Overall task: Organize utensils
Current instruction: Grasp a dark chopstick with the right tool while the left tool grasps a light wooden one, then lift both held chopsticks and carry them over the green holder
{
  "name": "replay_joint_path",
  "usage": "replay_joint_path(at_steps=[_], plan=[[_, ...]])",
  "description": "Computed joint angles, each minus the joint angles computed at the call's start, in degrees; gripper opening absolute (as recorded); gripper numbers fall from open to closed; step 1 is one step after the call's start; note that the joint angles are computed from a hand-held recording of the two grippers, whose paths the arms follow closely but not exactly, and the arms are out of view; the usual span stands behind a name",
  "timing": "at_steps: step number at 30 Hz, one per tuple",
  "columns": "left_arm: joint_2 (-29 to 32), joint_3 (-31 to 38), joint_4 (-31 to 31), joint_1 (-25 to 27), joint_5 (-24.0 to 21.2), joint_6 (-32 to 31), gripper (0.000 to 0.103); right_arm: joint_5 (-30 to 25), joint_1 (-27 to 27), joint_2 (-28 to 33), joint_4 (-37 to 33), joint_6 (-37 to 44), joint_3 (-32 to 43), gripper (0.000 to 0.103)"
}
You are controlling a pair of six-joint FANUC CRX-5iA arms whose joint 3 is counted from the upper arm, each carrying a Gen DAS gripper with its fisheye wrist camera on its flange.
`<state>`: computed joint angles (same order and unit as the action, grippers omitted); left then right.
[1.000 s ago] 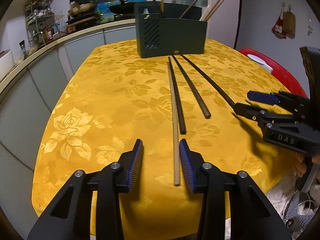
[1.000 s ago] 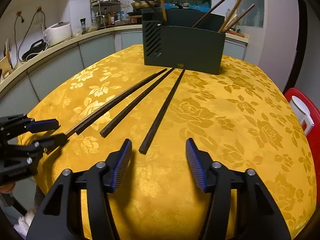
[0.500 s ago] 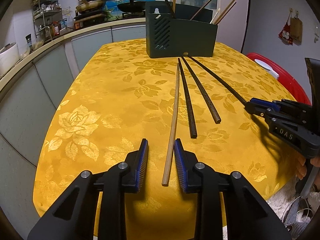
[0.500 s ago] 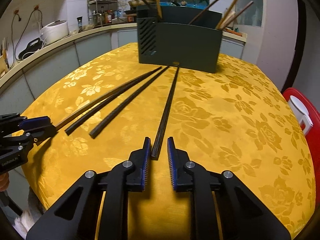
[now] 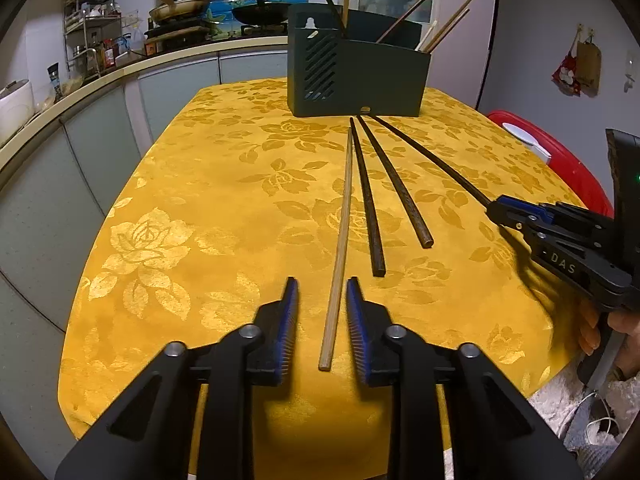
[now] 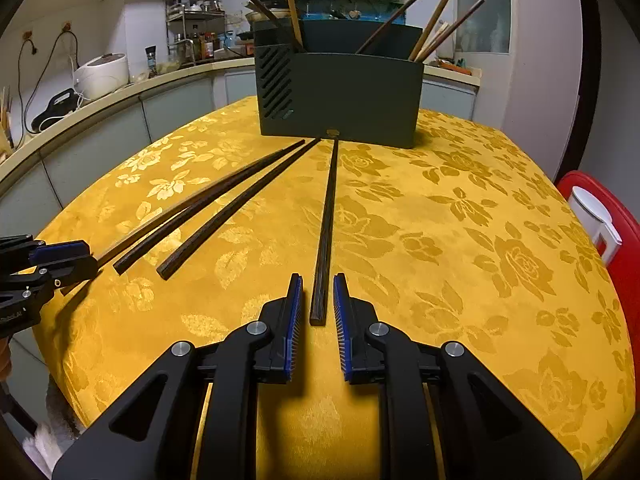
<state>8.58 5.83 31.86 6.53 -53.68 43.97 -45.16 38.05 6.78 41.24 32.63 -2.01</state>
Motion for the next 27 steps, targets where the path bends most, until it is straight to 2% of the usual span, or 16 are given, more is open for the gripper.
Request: replay_joint_path(at_steps=[5,8,11,19,27], plan=[[-0.36,-0.31,-0.73,-0.39,0.72,-0.9,0.008,0.96,-0.1,-0.4,0.57,-0.49,-0.81,0.016],[-0.04,-0.07,0.12,-0.18,-0.17,-1.36,0.006,1.37,-0.33,-0.47,-0.22,-0.09,-0.68,0.014],[-0.2,-0.29,0.17,-0.24,-0.04,-1.71,0.006,0.91,-0.59,-0.19,-1.45,0.95,0.22,0.009],[-0.34,0.25,1.56,0.12,-0.52,-1.27,0.006,-0.31,-0.91,-0.42,-4.8,2.5,1.85,0.008],[-1.73,1.23,3.39,0.81,0.59,-1.98,0.006,1.71,-0.65,-4.57,1.51,-1.63,-0.55,0.008]])
